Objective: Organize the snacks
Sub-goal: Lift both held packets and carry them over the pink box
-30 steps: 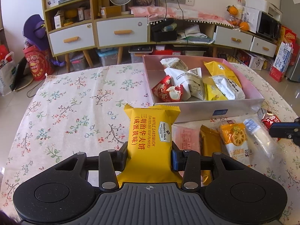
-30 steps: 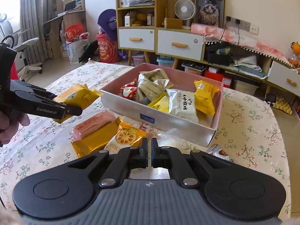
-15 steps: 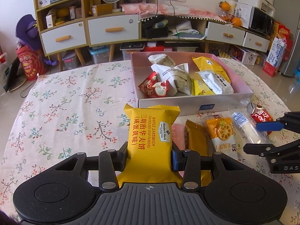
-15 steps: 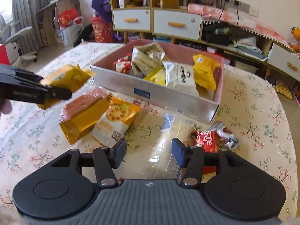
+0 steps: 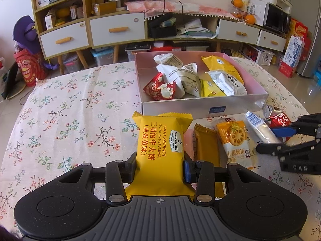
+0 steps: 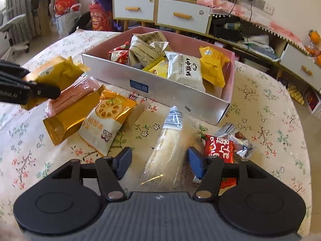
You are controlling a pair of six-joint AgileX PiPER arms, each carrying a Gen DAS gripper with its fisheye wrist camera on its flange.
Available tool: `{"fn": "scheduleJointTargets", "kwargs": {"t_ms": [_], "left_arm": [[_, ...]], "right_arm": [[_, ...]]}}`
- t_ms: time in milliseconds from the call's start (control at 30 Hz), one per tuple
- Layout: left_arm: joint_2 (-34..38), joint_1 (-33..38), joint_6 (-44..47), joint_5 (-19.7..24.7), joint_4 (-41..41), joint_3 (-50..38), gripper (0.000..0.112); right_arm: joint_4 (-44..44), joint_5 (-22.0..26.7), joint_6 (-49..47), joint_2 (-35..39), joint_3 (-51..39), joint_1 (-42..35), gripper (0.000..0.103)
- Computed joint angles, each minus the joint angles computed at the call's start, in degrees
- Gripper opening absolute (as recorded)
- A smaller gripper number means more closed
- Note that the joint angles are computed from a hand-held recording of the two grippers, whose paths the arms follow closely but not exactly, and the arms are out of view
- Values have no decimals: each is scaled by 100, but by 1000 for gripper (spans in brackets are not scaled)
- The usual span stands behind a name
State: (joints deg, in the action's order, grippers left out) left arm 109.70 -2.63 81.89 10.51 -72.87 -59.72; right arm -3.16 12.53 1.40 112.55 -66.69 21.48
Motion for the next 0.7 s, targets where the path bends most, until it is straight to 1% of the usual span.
{"fn": "scheduleJointTargets", "kwargs": {"t_ms": [33,67,133,167,267,400,533,700], "left_arm": [[1,-3,-47,-5,46,-2,40],[4,-9,-114,-9,112,-9,40],[1,-23,-135,-17,133,-6,40],[0,-27,-145,-13,146,-8,40],[-10,-32,-82,-6,80,-4,40],[-43,-22,-30,30,21,-14,40],[-82,-43,-249,66,198,-69,40],[-70,-195,-758,26,590,-278,40]], "right_arm": [[175,30,-182,-1,-27,-24,35],[148,36,-143,0,-41,-28,29],[-368,32,331,1,-60,6,19],[-398,61,365,14,-94,1,18],[330,81,-265,-14,-99,-107,16],[578,52,-501,-129,-49,-141,16],[1172,41,-1021,-289,-31,-170,16],[1080,91,-862,-326,-224,-185,16]]}}
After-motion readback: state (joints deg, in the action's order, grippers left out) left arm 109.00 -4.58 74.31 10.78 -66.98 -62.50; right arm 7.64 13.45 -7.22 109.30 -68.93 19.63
